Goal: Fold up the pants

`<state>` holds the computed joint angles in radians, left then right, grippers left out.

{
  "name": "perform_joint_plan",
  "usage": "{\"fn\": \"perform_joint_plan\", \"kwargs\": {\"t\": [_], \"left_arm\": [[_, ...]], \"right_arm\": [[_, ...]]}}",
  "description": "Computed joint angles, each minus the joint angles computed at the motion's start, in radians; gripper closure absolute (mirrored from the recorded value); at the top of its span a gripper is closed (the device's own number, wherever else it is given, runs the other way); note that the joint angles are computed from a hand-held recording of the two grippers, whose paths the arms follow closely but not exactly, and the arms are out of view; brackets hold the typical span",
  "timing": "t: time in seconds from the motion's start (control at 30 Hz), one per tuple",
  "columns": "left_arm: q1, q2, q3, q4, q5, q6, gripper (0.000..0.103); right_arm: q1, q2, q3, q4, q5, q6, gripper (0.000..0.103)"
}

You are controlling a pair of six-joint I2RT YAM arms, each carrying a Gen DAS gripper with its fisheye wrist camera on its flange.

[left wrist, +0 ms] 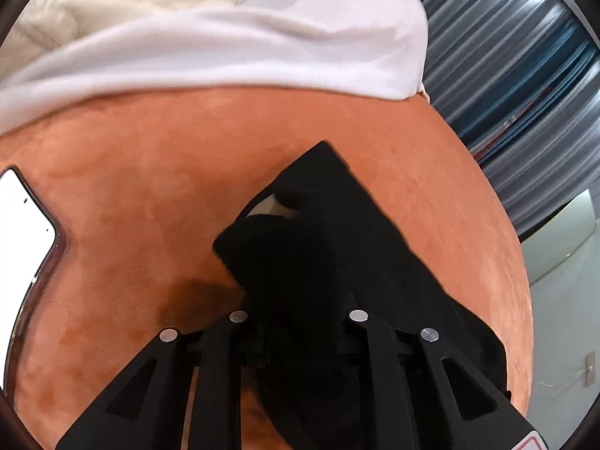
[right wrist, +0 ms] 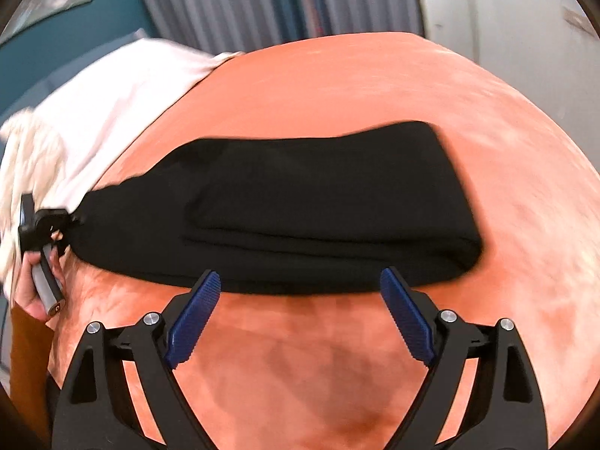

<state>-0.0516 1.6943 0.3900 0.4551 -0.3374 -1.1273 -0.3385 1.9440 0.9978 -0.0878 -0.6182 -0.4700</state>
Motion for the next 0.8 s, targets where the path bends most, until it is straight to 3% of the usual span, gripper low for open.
{"fn": "perform_joint_plan", "kwargs": {"t": [0.13, 0.2, 0.23, 0.33, 0.43, 0.47, 0.57, 0.73, 0.8], "left_arm": [[-0.289, -0.168, 0.151, -0.231, -0.274, 0.107, 0.091], [-0.456, -0.13, 0.304, -0.324, -0.388, 0.185, 0.09], [-0.531, -0.074, 0.399, -0.345, -0.421, 0.246, 0.084], [-0.731, 0.21, 0.731, -0.371, -0.409, 0.46, 0.074], [-0.821, 0.392, 0.929, -0.411, -0.33, 0.578, 0.036], [-0.857, 0.434, 0.962, -0.407, -0.344, 0.589, 0.032], [-0.914, 0.425, 0.906, -0.31, -0.382, 0.636, 0.02], [-0.927, 0.244, 0.647, -0.121, -0.52, 0.596, 0.017], [-0.884, 0.186, 0.587, -0.167, -0.576, 0.535, 0.016]], "right_arm": [[-0.149, 0.073, 0.113, -0.085, -0.045, -0.038, 0.018], [-0.193, 0.106, 0.161, -0.125, -0.057, -0.061, 0.018], [-0.209, 0.119, 0.177, -0.134, -0.058, -0.071, 0.018], [-0.245, 0.157, 0.213, -0.141, -0.046, -0.098, 0.018], [-0.267, 0.197, 0.256, -0.164, -0.046, -0.112, 0.018], [-0.268, 0.205, 0.268, -0.172, -0.046, -0.114, 0.018], [-0.259, 0.221, 0.315, -0.228, -0.063, -0.133, 0.018], [-0.179, 0.253, 0.456, -0.414, -0.148, -0.133, 0.018], [-0.119, 0.251, 0.487, -0.454, -0.149, -0.13, 0.018]]}}
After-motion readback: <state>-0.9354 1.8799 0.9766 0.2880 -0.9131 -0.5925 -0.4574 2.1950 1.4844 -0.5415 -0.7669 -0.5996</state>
